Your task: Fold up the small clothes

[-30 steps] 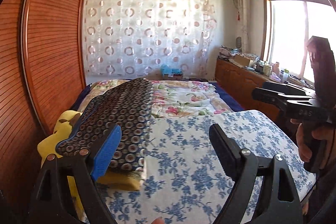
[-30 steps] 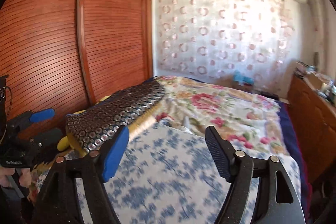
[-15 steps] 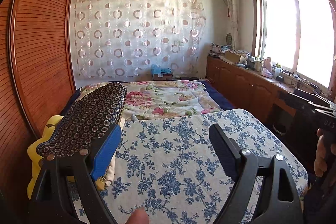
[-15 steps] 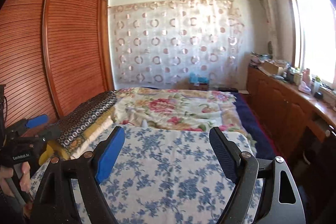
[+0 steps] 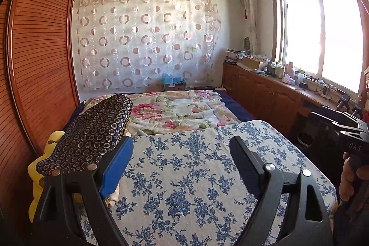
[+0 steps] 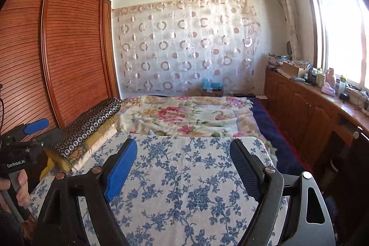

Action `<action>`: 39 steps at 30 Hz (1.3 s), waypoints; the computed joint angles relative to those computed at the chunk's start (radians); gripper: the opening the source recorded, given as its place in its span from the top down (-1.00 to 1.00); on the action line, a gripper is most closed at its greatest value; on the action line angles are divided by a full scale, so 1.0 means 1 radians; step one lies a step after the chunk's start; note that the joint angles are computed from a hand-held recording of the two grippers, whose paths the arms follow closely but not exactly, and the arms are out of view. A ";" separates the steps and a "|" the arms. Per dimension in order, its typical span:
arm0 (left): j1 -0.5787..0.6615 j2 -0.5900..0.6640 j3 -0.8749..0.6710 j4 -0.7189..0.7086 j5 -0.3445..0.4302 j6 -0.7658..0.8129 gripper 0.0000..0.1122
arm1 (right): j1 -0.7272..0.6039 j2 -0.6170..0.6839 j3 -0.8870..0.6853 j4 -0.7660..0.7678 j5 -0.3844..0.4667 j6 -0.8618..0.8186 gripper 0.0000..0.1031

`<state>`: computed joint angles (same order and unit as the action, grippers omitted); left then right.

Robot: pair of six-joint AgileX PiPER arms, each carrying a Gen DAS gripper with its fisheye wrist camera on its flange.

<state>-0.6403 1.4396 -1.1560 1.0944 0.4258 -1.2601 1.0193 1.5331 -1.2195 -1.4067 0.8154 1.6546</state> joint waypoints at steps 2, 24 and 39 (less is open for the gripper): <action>-0.001 -0.001 0.000 -0.003 0.001 0.002 -0.53 | 0.003 0.006 -0.008 0.000 0.011 0.003 -0.63; -0.004 -0.009 0.010 0.005 0.002 -0.014 -0.53 | -0.081 -0.004 0.017 -0.020 -0.070 0.010 -0.63; -0.005 -0.011 0.010 0.005 0.004 -0.014 -0.53 | -0.114 -0.045 0.059 -0.032 -0.107 0.004 -0.63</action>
